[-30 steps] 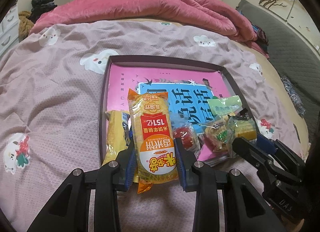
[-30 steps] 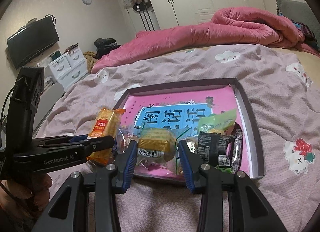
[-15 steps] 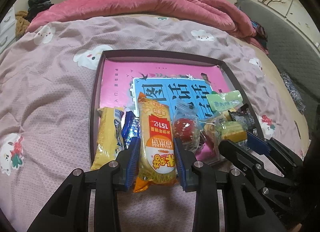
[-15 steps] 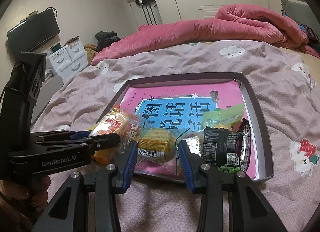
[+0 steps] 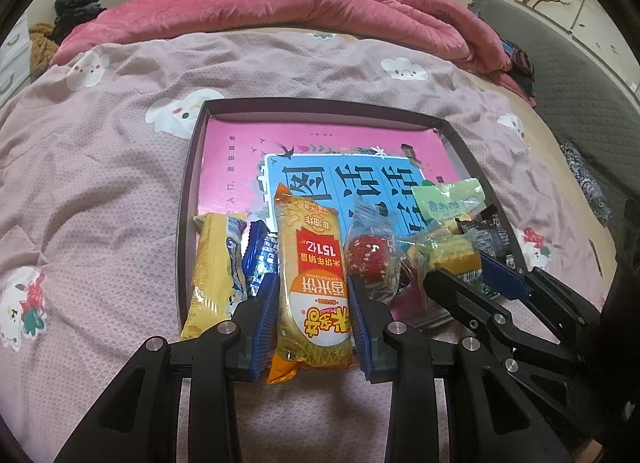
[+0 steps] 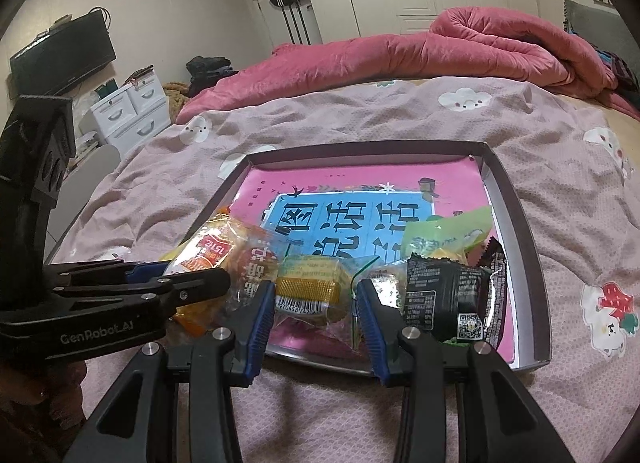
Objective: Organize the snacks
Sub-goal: 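Carry the bread bag and cake bag over the tray with both tools, then lower both bags into the tray and open both tools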
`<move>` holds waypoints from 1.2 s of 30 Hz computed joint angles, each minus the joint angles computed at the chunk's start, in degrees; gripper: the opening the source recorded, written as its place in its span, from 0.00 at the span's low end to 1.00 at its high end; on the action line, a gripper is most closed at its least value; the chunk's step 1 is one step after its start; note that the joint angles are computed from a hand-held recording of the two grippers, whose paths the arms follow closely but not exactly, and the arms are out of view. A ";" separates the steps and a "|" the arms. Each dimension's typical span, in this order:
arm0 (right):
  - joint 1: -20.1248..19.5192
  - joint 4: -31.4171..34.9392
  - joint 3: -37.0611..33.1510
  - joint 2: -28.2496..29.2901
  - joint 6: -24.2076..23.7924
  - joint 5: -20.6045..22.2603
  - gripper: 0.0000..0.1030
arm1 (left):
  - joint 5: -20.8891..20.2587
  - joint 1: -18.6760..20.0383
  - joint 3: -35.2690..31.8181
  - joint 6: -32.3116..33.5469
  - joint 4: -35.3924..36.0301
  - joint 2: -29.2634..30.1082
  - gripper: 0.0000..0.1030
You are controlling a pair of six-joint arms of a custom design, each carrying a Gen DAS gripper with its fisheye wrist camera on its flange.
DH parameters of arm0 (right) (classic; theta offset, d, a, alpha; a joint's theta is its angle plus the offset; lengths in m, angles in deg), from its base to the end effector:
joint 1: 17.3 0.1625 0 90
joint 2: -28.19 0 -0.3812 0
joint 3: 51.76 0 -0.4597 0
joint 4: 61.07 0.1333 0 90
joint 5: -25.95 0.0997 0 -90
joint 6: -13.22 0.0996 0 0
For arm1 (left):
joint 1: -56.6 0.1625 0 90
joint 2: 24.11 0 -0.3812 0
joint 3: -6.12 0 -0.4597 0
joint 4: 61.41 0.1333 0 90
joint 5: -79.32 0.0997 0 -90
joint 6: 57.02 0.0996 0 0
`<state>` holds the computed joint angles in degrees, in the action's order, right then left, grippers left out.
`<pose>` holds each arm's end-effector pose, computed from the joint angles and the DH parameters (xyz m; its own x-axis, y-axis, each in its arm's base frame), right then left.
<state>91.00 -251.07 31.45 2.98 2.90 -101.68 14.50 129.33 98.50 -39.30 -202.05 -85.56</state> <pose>0.2934 -0.6564 -0.0569 -0.8242 0.0106 0.5663 -0.3873 0.7191 -0.5770 -0.0403 -0.7213 0.2098 -0.7787 0.3990 -0.4842 0.5422 0.8163 -0.1993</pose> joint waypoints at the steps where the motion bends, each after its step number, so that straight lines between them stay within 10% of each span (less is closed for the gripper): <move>1: -0.02 0.00 -0.06 0.04 0.01 -0.03 0.41 | 0.02 -0.01 0.00 0.06 -0.01 0.01 0.35; 36: -0.32 -0.05 -0.53 0.89 -0.54 -0.91 0.43 | -0.28 0.15 -0.17 -0.57 0.18 0.08 0.35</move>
<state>90.69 -251.12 30.92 3.88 2.36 -102.59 14.22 129.47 98.33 -39.87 -201.87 -85.48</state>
